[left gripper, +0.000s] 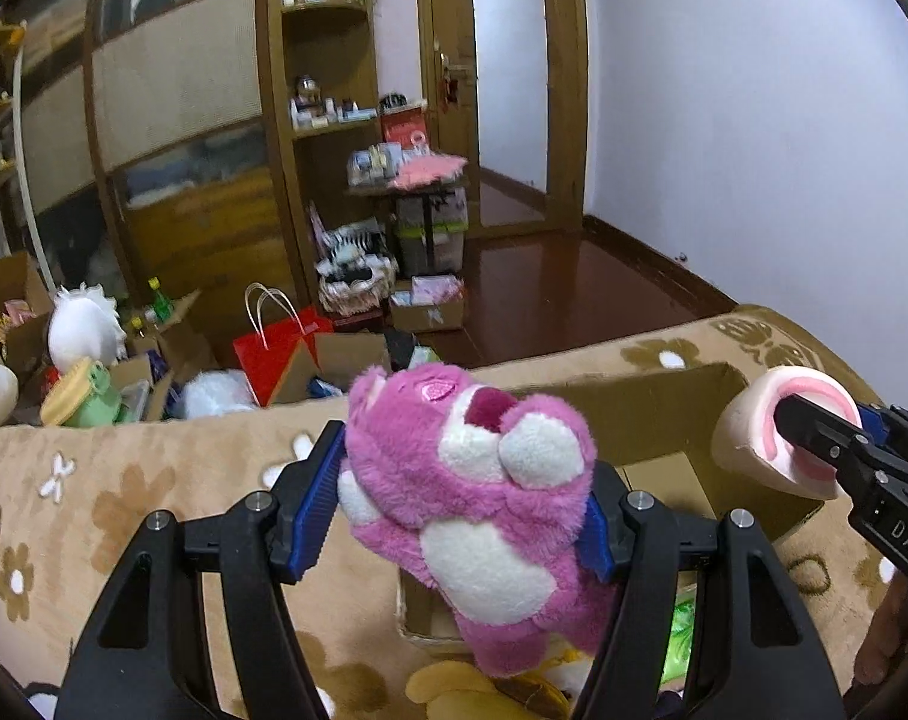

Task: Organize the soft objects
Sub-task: 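Open both grippers to drop the bear and swirl roll into the box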

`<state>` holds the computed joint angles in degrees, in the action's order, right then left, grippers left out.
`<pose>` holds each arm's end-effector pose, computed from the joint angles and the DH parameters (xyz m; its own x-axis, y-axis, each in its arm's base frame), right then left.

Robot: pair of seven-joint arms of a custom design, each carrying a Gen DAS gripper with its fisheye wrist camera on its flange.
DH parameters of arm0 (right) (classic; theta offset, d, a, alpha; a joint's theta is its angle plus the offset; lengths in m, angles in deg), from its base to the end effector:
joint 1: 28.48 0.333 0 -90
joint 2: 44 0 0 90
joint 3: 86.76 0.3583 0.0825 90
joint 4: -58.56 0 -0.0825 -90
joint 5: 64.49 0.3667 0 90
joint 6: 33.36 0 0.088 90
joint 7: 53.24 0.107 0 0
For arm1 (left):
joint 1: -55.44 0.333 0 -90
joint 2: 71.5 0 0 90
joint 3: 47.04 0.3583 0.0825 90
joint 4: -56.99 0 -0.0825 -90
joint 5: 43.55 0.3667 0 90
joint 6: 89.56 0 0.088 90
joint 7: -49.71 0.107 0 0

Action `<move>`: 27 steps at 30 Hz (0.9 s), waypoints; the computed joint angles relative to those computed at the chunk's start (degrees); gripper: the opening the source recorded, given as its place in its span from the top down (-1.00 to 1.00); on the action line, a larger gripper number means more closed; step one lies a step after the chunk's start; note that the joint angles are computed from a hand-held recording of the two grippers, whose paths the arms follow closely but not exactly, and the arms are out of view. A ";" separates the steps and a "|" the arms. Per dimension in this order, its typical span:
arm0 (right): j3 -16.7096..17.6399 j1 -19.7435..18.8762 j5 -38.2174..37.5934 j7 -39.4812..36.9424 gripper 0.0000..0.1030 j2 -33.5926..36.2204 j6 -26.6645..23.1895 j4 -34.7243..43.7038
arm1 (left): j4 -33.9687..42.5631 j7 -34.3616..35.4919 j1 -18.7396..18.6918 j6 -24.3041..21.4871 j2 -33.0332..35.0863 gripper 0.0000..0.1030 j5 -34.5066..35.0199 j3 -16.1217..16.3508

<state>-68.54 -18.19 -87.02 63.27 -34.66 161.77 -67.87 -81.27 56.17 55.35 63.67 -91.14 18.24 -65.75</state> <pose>0.4975 0.3078 0.4898 0.5040 -0.8464 -0.1717 -0.5208 -0.1392 -0.8423 0.4115 -0.1828 0.5312 0.2658 -0.9635 -0.0328 -0.5661 -0.1284 -0.8143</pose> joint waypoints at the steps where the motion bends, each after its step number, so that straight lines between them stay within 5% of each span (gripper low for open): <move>1: 1.81 -1.85 -1.31 1.20 0.32 0.40 -0.27 0.31 | -0.04 -0.04 -0.03 -0.18 0.26 -0.27 -0.23 0.00; 4: 8.17 -8.30 -5.66 4.43 0.32 1.69 -1.26 1.23 | 0.05 1.18 -0.62 0.08 1.38 -0.28 -2.18 0.76; 8: 10.41 -9.75 -5.27 3.06 0.29 2.34 -3.29 1.67 | 0.63 4.82 -1.52 -0.59 3.23 -0.29 -6.60 1.47; 11: 13.62 -12.25 -3.82 1.45 0.17 2.88 -5.05 1.85 | 1.38 4.26 -1.50 -3.36 3.99 -0.55 -7.14 0.76; 18: 13.46 -11.46 1.15 -2.99 0.11 3.10 -5.60 1.56 | 1.16 3.37 -2.49 -5.04 3.34 -0.79 -6.26 1.10; 24: 12.17 -10.12 5.28 -5.11 -0.39 2.82 -3.77 1.10 | 0.57 4.71 -3.06 -6.76 2.05 -0.81 -7.98 1.09; 27: 19.52 -17.73 4.07 -3.26 -0.52 3.71 -4.51 1.17 | -0.23 3.86 -2.94 -7.84 0.32 -0.89 -8.04 0.68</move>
<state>-49.02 -35.92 -82.95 60.02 -30.96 157.26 -66.70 -81.51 60.02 52.41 55.83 -90.82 10.19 -65.07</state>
